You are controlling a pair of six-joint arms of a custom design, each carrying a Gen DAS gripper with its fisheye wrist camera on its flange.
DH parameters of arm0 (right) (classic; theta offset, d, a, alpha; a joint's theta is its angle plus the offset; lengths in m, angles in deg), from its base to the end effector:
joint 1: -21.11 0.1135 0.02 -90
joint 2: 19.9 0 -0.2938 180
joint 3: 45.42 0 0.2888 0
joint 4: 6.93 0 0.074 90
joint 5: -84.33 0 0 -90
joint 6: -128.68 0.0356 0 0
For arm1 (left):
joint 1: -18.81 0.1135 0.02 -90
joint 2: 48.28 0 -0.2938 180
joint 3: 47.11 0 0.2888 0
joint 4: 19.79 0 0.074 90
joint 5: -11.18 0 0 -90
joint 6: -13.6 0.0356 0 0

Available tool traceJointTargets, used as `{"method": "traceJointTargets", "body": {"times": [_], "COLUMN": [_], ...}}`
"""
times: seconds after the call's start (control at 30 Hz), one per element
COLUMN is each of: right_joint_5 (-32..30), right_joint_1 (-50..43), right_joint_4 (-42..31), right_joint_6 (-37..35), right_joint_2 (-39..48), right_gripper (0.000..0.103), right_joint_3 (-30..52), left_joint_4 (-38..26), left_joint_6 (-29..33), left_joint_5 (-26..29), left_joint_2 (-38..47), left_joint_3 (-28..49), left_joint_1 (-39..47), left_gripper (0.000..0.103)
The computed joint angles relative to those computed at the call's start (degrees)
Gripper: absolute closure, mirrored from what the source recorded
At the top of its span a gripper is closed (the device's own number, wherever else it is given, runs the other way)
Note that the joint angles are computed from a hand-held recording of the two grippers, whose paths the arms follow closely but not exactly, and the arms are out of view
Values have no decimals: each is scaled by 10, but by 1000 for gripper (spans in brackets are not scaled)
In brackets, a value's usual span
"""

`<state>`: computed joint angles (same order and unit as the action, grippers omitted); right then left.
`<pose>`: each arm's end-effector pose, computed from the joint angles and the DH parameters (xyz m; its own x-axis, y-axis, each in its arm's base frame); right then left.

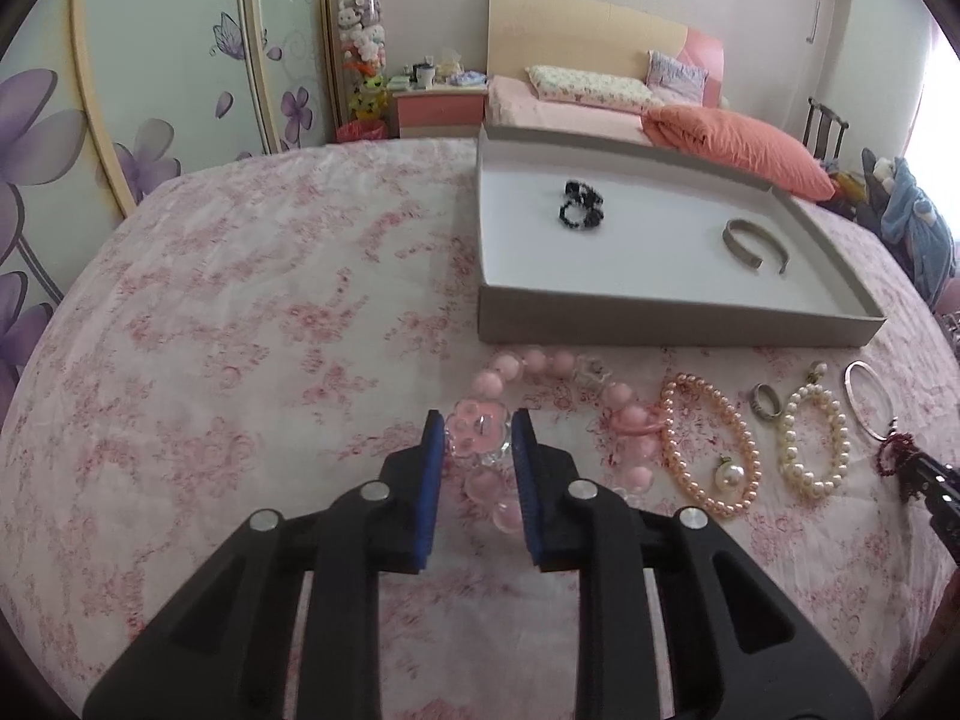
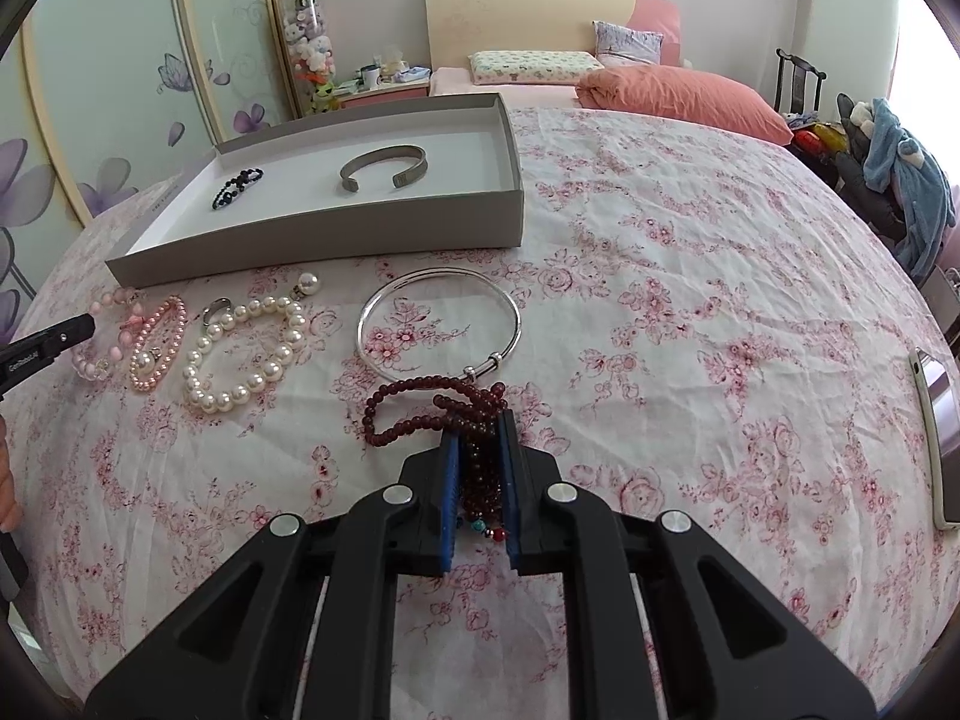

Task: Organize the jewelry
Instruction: 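Carry the pink bracelet into the tray with the left tool while the right tool releases the red strand there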

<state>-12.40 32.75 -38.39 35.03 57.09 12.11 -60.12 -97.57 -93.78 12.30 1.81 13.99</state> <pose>0.2882 0.0636 0.2187 -0.7414 -0.2173 -0.6349 -0.3206 0.9459 0.0507 0.2252 -0.0098 0.2256 -0.7042 -0.2907 -0.6477 -0.3555 0.9341 -0.0327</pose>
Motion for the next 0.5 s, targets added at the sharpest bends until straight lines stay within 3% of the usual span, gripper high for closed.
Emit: {"method": "traceJointTargets", "body": {"times": [0.3, 0.5], "right_joint_5": [-15, -22], "right_joint_1": [18, 36], "right_joint_4": [6, 12], "right_joint_6": [5, 9], "right_joint_2": [-41, -80], "right_gripper": [91, 91], "right_joint_3": [-18, -23], "left_joint_4": [-47, -68], "left_joint_6": [-9, -29], "left_joint_5": [-5, -19], "left_joint_2": [-122, -157], "left_joint_3": [-3, 7], "left_joint_1": [-37, -83], "left_gripper": [80, 80]}}
